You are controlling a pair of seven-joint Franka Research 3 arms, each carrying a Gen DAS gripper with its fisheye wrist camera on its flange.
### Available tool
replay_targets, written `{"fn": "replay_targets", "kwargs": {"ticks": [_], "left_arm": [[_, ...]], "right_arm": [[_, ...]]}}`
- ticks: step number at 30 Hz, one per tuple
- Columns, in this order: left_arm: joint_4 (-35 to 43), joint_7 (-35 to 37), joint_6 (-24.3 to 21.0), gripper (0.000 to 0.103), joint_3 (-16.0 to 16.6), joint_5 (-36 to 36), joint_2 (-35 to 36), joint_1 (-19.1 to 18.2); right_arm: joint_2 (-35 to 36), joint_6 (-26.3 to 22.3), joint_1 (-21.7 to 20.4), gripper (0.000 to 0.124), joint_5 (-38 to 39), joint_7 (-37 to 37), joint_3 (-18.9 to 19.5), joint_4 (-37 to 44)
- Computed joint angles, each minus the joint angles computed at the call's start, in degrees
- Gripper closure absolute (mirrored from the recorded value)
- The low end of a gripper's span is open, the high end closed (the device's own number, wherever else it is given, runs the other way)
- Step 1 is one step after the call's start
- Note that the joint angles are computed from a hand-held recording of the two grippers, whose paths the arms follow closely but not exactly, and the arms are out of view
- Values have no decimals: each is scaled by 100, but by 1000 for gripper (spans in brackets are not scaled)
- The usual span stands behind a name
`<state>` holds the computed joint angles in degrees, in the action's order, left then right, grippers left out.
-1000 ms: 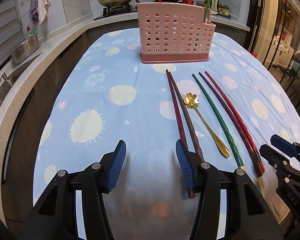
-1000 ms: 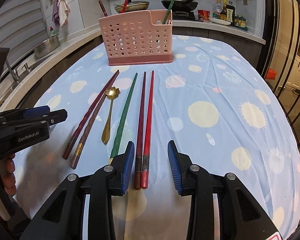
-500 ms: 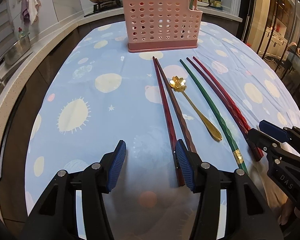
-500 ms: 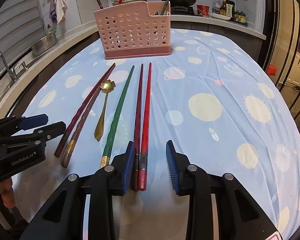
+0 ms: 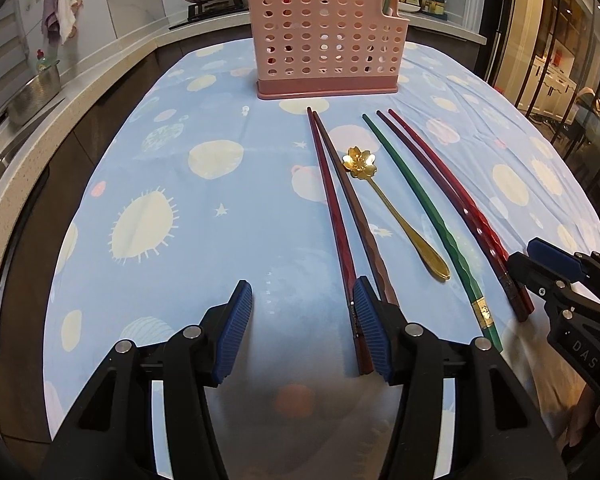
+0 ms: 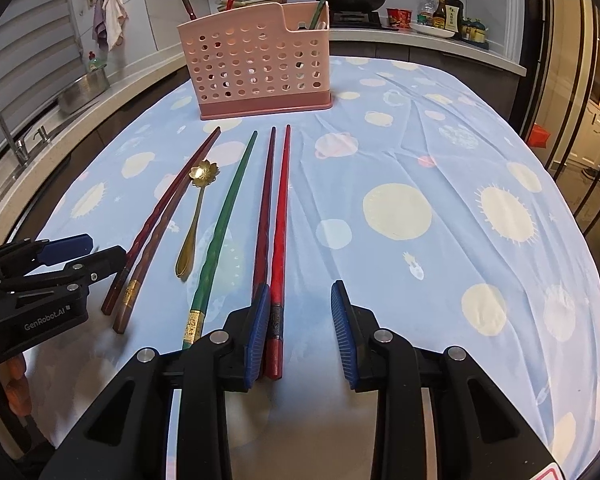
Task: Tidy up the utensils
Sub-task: 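Close left gripper on a dark red chopstick while right grasps a red chopstick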
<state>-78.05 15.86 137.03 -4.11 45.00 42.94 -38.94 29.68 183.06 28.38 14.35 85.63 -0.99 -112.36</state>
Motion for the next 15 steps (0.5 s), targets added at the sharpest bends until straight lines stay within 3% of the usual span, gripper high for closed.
{"fn": "replay_targets", "kwargs": {"ticks": [8,15], "left_arm": [[-162,-39,-46,54,-35,-31,-93,54],[-329,-72,32,54,-83,-46,-180,72]], "right_arm": [[-15,-33,-108,97,-20,-113,147,-13],[18,-40,49,103,-38,-76,-5,-17]]}}
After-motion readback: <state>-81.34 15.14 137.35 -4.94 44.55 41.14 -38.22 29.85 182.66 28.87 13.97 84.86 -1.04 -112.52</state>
